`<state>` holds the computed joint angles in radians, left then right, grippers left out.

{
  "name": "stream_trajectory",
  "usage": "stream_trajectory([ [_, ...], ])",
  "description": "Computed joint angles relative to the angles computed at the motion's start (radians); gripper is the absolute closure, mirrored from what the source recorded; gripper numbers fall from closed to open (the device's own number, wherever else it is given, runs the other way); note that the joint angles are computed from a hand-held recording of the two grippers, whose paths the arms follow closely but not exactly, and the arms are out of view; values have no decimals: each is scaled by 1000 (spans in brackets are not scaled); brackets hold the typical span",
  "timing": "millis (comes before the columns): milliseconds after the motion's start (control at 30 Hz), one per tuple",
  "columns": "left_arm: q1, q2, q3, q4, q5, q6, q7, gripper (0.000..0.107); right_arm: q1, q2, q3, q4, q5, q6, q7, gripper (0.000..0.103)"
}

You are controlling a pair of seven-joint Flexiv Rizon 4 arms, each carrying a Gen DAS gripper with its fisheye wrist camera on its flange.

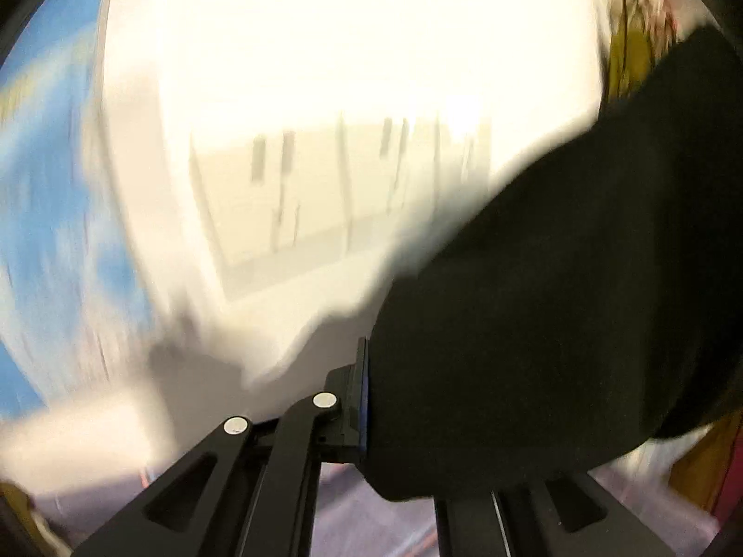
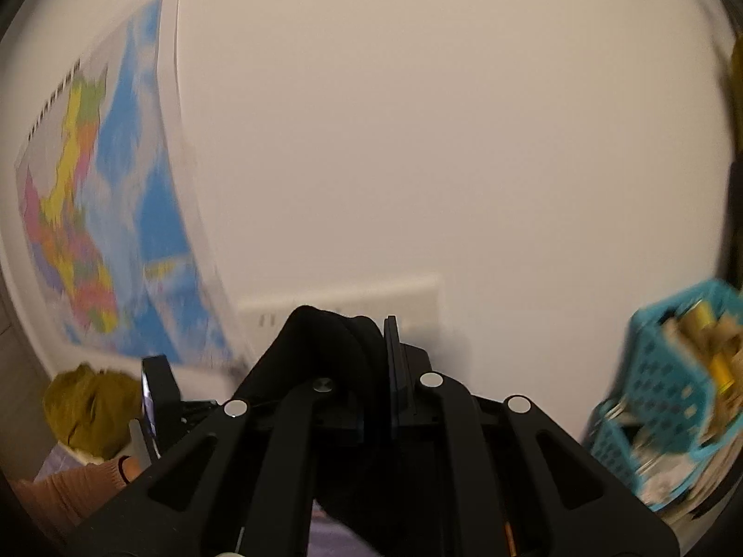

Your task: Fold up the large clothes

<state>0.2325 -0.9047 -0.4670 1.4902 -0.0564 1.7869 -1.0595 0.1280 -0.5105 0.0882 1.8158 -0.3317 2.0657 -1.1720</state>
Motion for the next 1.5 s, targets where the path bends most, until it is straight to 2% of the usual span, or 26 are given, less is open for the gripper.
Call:
stream_trajectory([
  [33, 16, 9, -36, -6, 5, -19, 6, 103, 23, 40, -30, 18, 34, 15, -23, 96],
  [100, 3, 38, -47, -15, -2, -14, 7, 103, 67, 99, -74, 44, 96, 35, -80, 96],
  [167, -5, 70, -57, 4, 19, 72, -2, 103, 126, 176, -122, 74, 179, 43, -167, 96],
  [200, 16, 91, -88, 24, 48, 114, -25, 103, 168, 219, -148, 89, 237, 52, -233, 96],
  [233, 57, 111, -141, 48, 83, 143, -48, 103, 185, 245, -158, 102, 259, 57, -261, 96],
  [300, 130, 143, -226, 94, 148, 192, -101, 103, 275, 348, -191, 133, 408, 58, -434, 96],
  [400, 236, 240, -297, 200, 246, 334, -190, 103, 335, 470, -178, 162, 572, 54, -630, 96],
  [467, 350, 330, -351, 307, 340, 449, -309, 102, 314, 542, -130, 207, 588, 80, -669, 96],
  [533, 407, 398, -363, 381, 358, 524, -341, 102, 294, 579, -98, 248, 557, 103, -644, 96],
  [600, 418, 516, -309, 486, 334, 613, -384, 101, 281, 615, -74, 308, 508, 139, -601, 96],
  [633, 383, 543, -284, 504, 286, 621, -359, 101, 285, 629, -84, 352, 440, 166, -535, 96],
  [700, 364, 644, -206, 606, 242, 678, -370, 101, 282, 669, -95, 423, 347, 190, -445, 96],
  [800, 346, 702, -121, 678, 230, 702, -378, 101, 292, 696, -103, 504, 217, 226, -338, 96],
  [867, 368, 776, -77, 769, 243, 740, -419, 101, 304, 705, -122, 554, 113, 255, -256, 96],
  [967, 427, 916, 33, 891, 365, 771, -548, 101, 322, 725, -169, 643, -77, 351, -116, 96],
  [1033, 444, 1015, 136, 950, 468, 768, -646, 101, 322, 728, -173, 688, -178, 425, -74, 96],
  [1133, 413, 1177, 341, 1001, 644, 718, -779, 100, 306, 739, -132, 719, -240, 468, -61, 96],
  [1200, 365, 1244, 440, 1011, 699, 656, -803, 100, 296, 728, -115, 725, -277, 513, -49, 96],
  [1233, 342, 1261, 467, 1007, 704, 620, -804, 100, 290, 715, -117, 719, -303, 531, -26, 96],
  [1300, 316, 1295, 486, 1016, 682, 533, -766, 100, 265, 659, -114, 682, -349, 543, 24, 96],
  [1333, 310, 1292, 485, 1019, 666, 516, -748, 99, 219, 623, -87, 656, -369, 550, 51, 96],
  [1400, 345, 1242, 416, 1021, 586, 490, -683, 99, 181, 509, -113, 570, -476, 558, 175, 96],
  [1500, 386, 1102, 293, 994, 438, 416, -582, 99, 227, 319, -216, 415, -591, 494, 354, 96],
])
